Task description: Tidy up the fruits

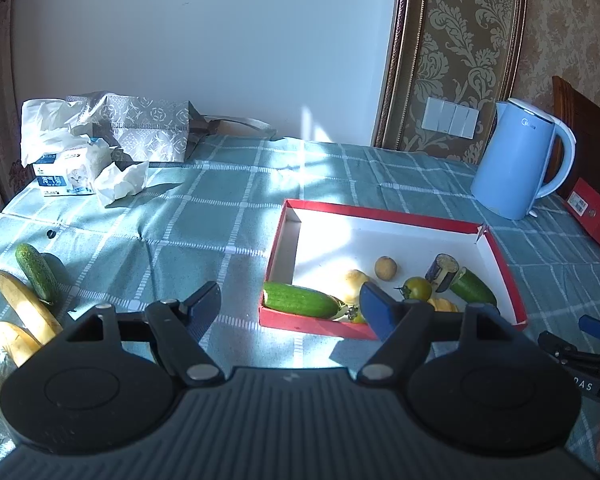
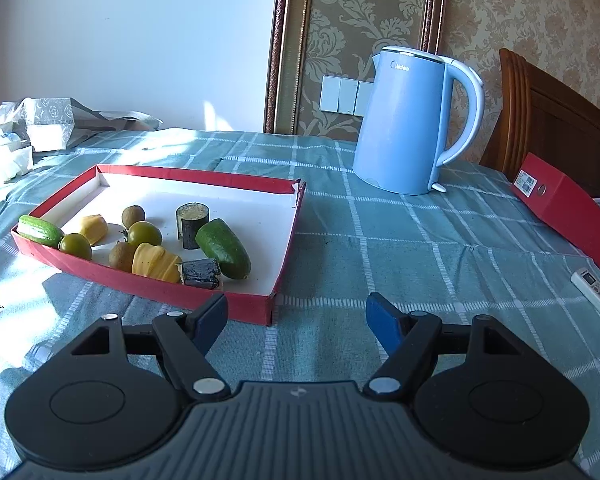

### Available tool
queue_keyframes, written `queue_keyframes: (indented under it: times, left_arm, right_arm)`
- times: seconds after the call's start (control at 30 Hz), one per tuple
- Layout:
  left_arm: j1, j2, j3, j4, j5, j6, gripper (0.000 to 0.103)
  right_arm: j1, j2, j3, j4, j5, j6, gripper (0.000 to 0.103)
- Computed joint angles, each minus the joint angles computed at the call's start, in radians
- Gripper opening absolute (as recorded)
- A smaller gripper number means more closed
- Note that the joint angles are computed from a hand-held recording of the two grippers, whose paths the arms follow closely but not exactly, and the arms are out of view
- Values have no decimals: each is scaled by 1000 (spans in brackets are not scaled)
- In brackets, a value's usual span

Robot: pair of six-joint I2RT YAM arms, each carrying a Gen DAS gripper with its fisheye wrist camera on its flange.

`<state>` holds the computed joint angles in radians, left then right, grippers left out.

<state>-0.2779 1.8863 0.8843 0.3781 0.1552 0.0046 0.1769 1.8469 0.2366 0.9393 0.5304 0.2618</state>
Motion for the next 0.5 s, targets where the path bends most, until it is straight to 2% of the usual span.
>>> queue_keyframes:
  times: [0.2,0.5]
  left_arm:
    - [12,-4,1,-24,40,-36,75]
    - [-14,-14,-22,0,-28,-20,81]
  right_arm:
    - [9,-11,-4,-10,-3,5,76]
    - [10,-36,-14,-13,-12,-2,76]
